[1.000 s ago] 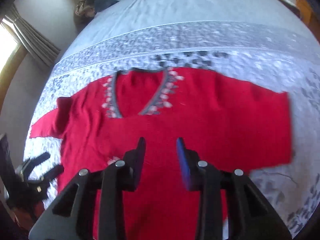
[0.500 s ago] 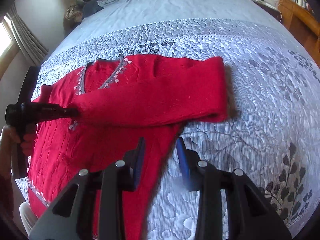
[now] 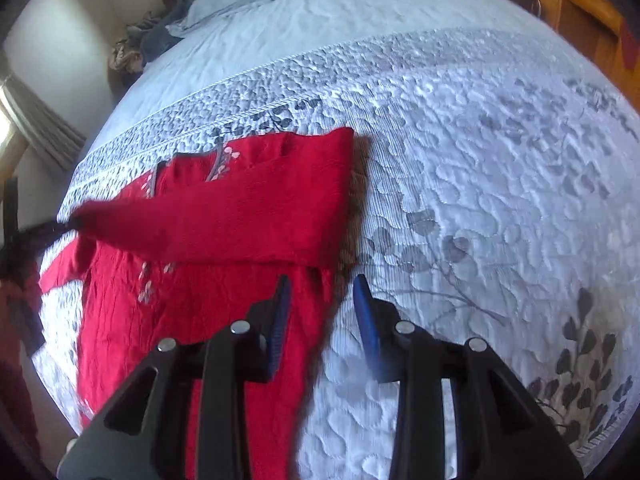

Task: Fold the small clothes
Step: 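Grasp the other sleeve cuff with the left tool and lift it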

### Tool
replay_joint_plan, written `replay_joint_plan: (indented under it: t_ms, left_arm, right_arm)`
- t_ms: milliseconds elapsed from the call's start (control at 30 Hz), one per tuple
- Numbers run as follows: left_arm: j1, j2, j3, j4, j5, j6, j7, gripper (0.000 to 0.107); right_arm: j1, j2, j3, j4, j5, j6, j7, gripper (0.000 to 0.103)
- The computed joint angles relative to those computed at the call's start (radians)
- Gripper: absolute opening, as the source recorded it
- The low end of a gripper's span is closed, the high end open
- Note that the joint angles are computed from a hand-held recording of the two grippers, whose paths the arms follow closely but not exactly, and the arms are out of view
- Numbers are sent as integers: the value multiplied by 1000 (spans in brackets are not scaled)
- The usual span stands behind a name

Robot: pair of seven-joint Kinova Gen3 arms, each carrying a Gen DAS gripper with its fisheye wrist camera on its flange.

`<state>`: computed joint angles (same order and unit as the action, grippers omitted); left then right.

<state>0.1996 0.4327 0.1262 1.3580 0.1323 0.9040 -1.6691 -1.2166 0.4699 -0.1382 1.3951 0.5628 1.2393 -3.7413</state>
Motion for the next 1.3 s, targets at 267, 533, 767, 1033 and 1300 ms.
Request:
replay_joint_plan:
  t_ms: [267,533,767,1033,1300]
  left_arm:
    - [15,44,-14,67,-30,-38,15,6]
    - [-11,52,-1,91,-11,-65,-16,11]
    - [-212,-64,14,129,161,43,-189,68]
    - [-381,47,-193,-107,28,133,-28,66]
    - [-569,304,-132,-478,63,283,111,66]
  right_arm:
    - [168,21,-22,85,-92,-218,62,29]
    - [162,48,2,68,-141,-207,90,24]
    - [46,111,42,-201,-91,63,197,40]
    - [9,295,73,-555,-136,273,485,44]
    - [18,343,111,-598,-208,264,515,44]
